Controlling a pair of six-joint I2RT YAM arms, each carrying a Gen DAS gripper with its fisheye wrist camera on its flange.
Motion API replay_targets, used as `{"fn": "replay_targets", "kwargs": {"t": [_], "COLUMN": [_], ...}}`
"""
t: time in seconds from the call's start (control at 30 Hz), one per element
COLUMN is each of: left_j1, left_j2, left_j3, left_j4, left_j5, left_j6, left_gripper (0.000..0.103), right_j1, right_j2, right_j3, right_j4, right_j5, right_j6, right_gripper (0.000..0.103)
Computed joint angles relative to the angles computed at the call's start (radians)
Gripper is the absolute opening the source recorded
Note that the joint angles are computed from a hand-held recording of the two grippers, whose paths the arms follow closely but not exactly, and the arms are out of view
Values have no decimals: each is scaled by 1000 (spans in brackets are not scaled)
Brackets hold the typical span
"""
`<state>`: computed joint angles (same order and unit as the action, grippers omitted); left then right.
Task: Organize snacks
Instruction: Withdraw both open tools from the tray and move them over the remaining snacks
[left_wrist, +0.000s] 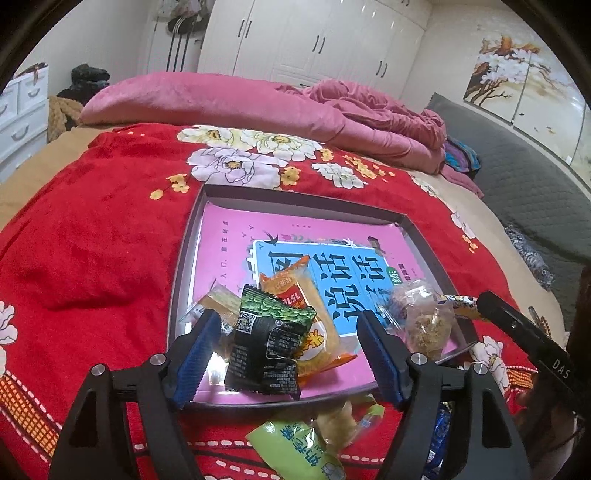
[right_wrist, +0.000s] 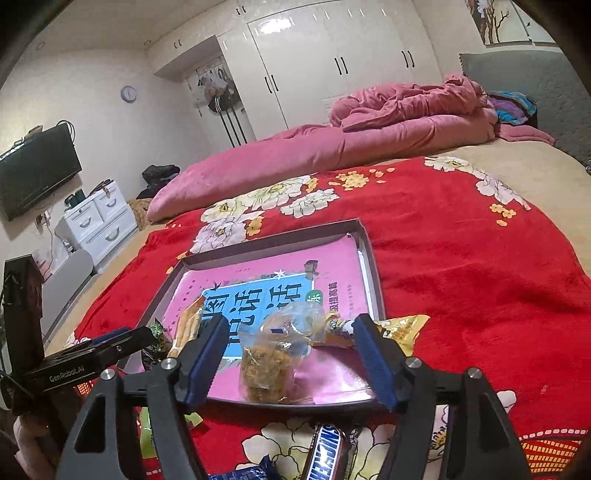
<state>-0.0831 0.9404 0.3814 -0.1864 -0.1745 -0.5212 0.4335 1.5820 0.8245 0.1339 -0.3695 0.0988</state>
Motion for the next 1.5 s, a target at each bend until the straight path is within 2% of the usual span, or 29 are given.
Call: {"fn": "replay_targets", "kwargs": {"t": [0.27,0.33,0.57,0.87,1.5], "left_j1": [-50,-66,-187,-312,-471], "left_j2": [-75,-89,-117,-118,-129], "left_j3": [-6,-5,13,27,28], "left_j4": [-42,-61,-141,-208,-339], "left_j5": [-23,-26,-108,-163,-165], "left_j6": [-26,-37,-90,-146,-293], "left_gripper": [81,81,81,81,81], "right_j1": [7,9,17,15,-33], "right_j2": [-13,-21,-63,-121,-229], "right_j3": [-10,-15,-42,-77,-147], "right_j4": [-3,-6,-31,-61,-151], "right_j5": [1,4,14,33,43], "right_j6": [-8,-10,-26,-30,-24], "right_gripper": [72,75,79,81,81]}}
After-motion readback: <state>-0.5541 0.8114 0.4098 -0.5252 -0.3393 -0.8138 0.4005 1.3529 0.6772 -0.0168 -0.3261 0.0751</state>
